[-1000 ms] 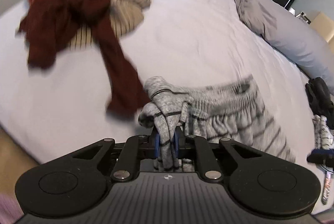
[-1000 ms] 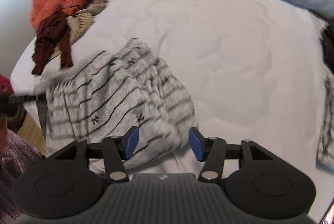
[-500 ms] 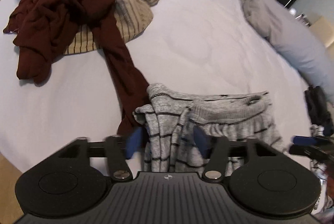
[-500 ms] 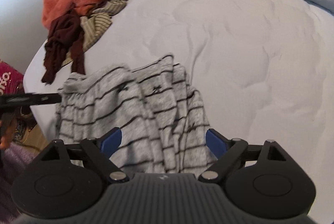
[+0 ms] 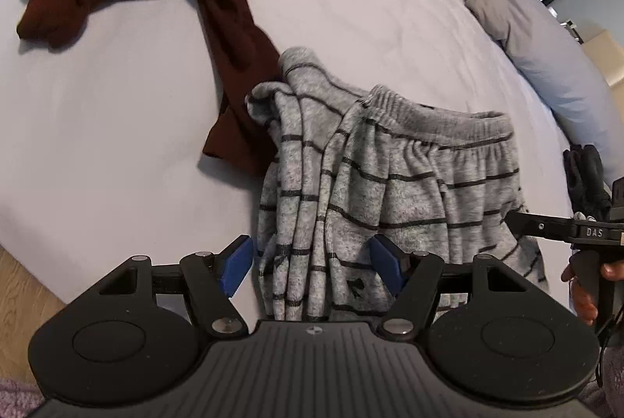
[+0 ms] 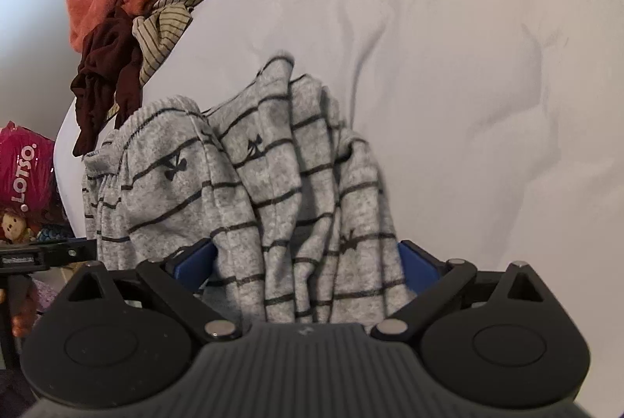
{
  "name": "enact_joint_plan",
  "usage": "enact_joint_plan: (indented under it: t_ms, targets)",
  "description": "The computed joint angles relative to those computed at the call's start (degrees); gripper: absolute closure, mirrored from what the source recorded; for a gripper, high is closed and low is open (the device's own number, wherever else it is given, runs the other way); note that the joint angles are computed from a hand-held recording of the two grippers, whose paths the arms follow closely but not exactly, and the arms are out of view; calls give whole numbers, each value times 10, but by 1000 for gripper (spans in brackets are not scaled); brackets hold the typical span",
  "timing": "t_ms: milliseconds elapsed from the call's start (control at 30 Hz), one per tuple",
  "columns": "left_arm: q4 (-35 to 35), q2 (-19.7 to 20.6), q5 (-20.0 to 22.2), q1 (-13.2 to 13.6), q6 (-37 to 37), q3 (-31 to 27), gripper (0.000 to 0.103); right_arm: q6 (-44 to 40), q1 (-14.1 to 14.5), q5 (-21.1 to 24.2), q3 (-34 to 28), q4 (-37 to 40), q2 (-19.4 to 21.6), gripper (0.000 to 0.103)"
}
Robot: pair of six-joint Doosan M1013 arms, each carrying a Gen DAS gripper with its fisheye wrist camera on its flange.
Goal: Fold clothes
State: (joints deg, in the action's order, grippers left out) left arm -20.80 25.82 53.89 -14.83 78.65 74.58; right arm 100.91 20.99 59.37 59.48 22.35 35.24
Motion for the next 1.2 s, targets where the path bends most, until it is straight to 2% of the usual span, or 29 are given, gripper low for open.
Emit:
enact_joint_plan:
  t_ms: [100,233,300,367,400,467,567,833,1033,1200]
  targets:
    - [6,3,-5,-2,-1,-2,38,1,8,6,-9,-19,7,3]
    - [15,5,-12,-7,-8,-2,41,-1,18,16,-24,-34,17,10]
    - [12,6,-11,-8,-6,-4,48,-4,22,23,-31,-40,20,17]
    - [4,7,-8,-9,5,-6,60,-13,20,25,-32,-10,21,45]
    - [-1,7,-7,-8,12,-6,62,-13,19,26,-31,-1,20,48]
    - [-6,6,-8,-9,26,-7,75,-14,24,24,-31,-13,17,58]
    - [0,0,-18,-12,42,-4,81,-12,31,18,-30,-37,10,65]
    - [-40,-23,-56,-17,101,10,86,43,44,-33,13,-80,-37,67]
    - [-76,-23,-50,-39,159,-17,86,113,40,-88,82,-131,-100,67]
    - [-94,-5,-24,-69,185,-60,86,175,30,-134,154,-181,-163,67]
